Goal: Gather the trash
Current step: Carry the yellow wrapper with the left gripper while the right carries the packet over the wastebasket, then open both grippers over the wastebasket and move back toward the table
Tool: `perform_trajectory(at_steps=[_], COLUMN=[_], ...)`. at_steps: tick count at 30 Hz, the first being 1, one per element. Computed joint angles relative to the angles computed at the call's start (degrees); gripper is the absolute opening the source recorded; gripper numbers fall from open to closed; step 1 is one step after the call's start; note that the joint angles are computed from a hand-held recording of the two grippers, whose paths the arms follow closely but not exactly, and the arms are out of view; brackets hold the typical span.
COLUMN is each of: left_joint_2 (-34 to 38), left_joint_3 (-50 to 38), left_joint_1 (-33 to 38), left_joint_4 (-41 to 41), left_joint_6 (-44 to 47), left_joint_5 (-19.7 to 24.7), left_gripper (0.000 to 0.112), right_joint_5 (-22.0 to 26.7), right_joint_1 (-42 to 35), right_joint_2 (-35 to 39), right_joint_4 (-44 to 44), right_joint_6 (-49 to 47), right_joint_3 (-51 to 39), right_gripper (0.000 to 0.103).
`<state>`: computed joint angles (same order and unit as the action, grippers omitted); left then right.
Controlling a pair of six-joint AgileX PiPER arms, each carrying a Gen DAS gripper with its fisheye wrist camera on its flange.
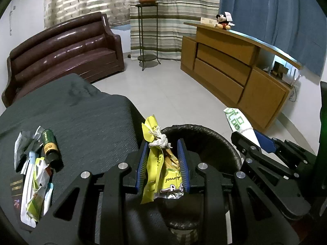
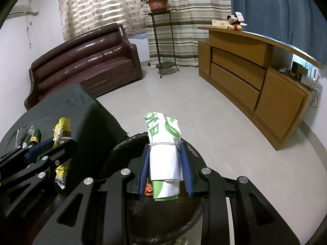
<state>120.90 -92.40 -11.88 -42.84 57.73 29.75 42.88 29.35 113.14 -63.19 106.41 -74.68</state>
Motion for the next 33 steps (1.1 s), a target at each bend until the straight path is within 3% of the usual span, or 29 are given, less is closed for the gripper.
perform_trajectory(at_steps=[5,8,13,15,21,33], left_joint_2=[1.21,1.75,1.17,0.9,-0.07,-2.98], left_joint_3=[-2.08,-2.96,-1.8,-1.4,-0.63,0.86], left_joint_1=[-0.61,-0.27,0.0,0.03,0.82,5.5], left_joint_4=[3.82,4.3,2.87,2.68,2.23,1.48], left_joint_6=[-5.26,-6.74,-5.53,-5.45,-5.15,-4.28], left_joint_5=[1.05,1.57,0.4,-0.17,-0.71,1.39], left_gripper=[0.03,0.044,0.048,0.055,0.061,0.062], right_joint_5=[-0.43,-0.68,0.13,0.63,1.78,2.28], right_joint_1=[-0.51,-0.74,-0.82,-0.67,-0.1,1.0], right_joint_2=[-0.12,-0.12,-0.35,-0.53,-0.71,0.09], right_joint_4=[-0.13,-0.22,-0.5,-0.47,-0.16,2.21], right_joint_6=[0.54,1.02,1.55,1.63,1.87,-1.84], right_joint_3=[0.42,0.34,0.34,0.33,0.35,-2.73], right_gripper=[0.031,0.033,0.038,0.038,0.041,0.047])
